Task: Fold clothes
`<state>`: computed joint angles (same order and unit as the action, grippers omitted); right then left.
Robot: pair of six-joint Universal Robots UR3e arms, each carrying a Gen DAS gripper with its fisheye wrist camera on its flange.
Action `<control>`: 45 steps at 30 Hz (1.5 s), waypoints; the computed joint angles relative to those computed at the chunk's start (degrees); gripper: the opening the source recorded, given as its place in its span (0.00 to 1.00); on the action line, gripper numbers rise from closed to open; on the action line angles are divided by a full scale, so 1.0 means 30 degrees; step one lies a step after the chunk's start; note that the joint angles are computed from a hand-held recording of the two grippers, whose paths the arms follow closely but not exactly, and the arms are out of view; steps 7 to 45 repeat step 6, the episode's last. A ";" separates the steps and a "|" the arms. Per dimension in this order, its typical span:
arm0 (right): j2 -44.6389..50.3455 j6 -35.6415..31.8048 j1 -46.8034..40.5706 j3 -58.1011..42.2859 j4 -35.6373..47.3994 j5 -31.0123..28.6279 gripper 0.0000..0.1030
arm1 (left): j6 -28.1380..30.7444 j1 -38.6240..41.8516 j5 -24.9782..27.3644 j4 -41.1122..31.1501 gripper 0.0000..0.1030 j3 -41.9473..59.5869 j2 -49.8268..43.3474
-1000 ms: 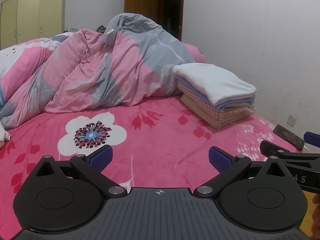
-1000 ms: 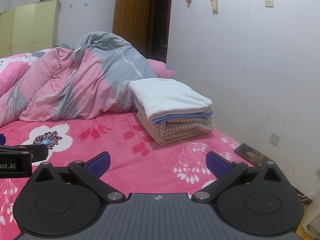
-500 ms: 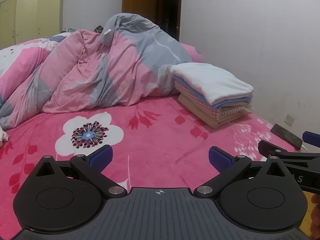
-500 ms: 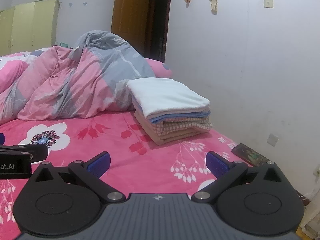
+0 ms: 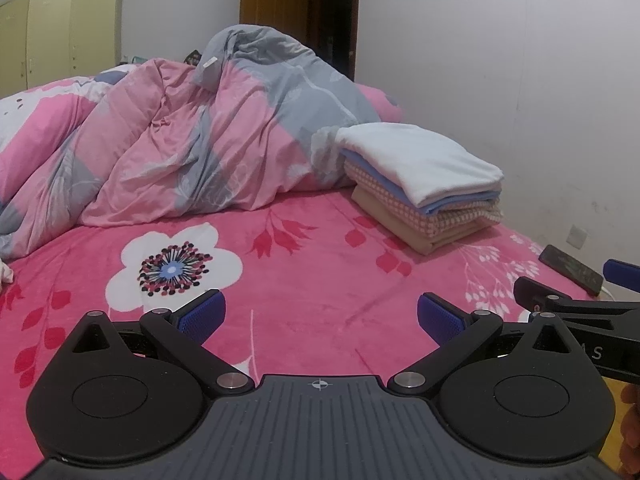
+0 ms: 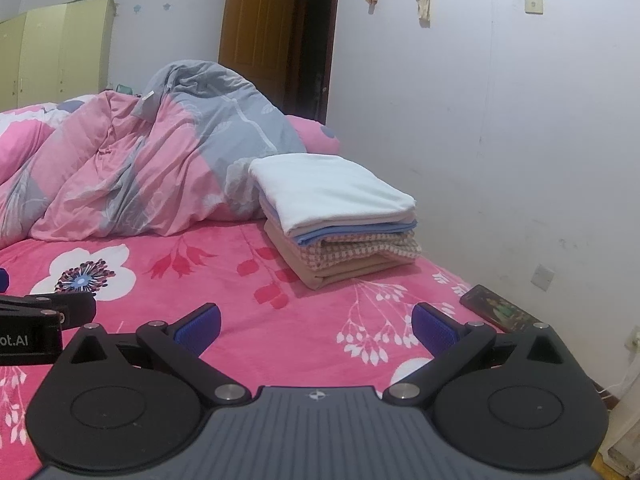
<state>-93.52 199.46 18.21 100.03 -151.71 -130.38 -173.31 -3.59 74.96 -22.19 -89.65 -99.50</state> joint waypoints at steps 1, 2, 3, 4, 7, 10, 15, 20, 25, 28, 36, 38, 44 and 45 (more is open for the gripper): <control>0.0005 0.0011 -0.0006 -0.0009 0.0030 0.0026 1.00 | -0.0001 -0.0004 0.0007 0.0005 1.00 0.0005 -0.0009; 0.0021 0.0007 -0.0007 -0.0016 0.0031 0.0035 1.00 | -0.0020 -0.0019 0.0025 0.0027 1.00 -0.0001 -0.0018; 0.0039 0.0000 -0.0008 -0.0021 0.0024 0.0042 1.00 | -0.0040 -0.0035 0.0043 0.0052 1.00 -0.0008 -0.0026; 0.0056 0.0000 0.0005 -0.0047 0.0049 0.0021 1.00 | -0.0065 -0.0053 0.0072 0.0074 1.00 -0.0027 -0.0024; 0.0079 -0.0002 0.0018 -0.0107 0.0102 -0.0015 1.00 | -0.0084 -0.0063 0.0085 0.0092 1.00 -0.0070 -0.0009; 0.0079 -0.0002 0.0018 -0.0107 0.0102 -0.0015 1.00 | -0.0084 -0.0063 0.0085 0.0092 1.00 -0.0070 -0.0009; 0.0079 -0.0002 0.0018 -0.0107 0.0102 -0.0015 1.00 | -0.0084 -0.0063 0.0085 0.0092 1.00 -0.0070 -0.0009; 0.0079 -0.0002 0.0018 -0.0107 0.0102 -0.0015 1.00 | -0.0084 -0.0063 0.0085 0.0092 1.00 -0.0070 -0.0009; 0.0079 -0.0002 0.0018 -0.0107 0.0102 -0.0015 1.00 | -0.0084 -0.0063 0.0085 0.0092 1.00 -0.0070 -0.0009; 0.0079 -0.0002 0.0018 -0.0107 0.0102 -0.0015 1.00 | -0.0084 -0.0063 0.0085 0.0092 1.00 -0.0070 -0.0009; 0.0079 -0.0002 0.0018 -0.0107 0.0102 -0.0015 1.00 | -0.0084 -0.0063 0.0085 0.0092 1.00 -0.0070 -0.0009; 0.0079 -0.0002 0.0018 -0.0107 0.0102 -0.0015 1.00 | -0.0084 -0.0063 0.0085 0.0092 1.00 -0.0070 -0.0009; 0.0079 -0.0002 0.0018 -0.0107 0.0102 -0.0015 1.00 | -0.0084 -0.0063 0.0085 0.0092 1.00 -0.0070 -0.0009; 0.0079 -0.0002 0.0018 -0.0107 0.0102 -0.0015 1.00 | -0.0084 -0.0063 0.0085 0.0092 1.00 -0.0070 -0.0009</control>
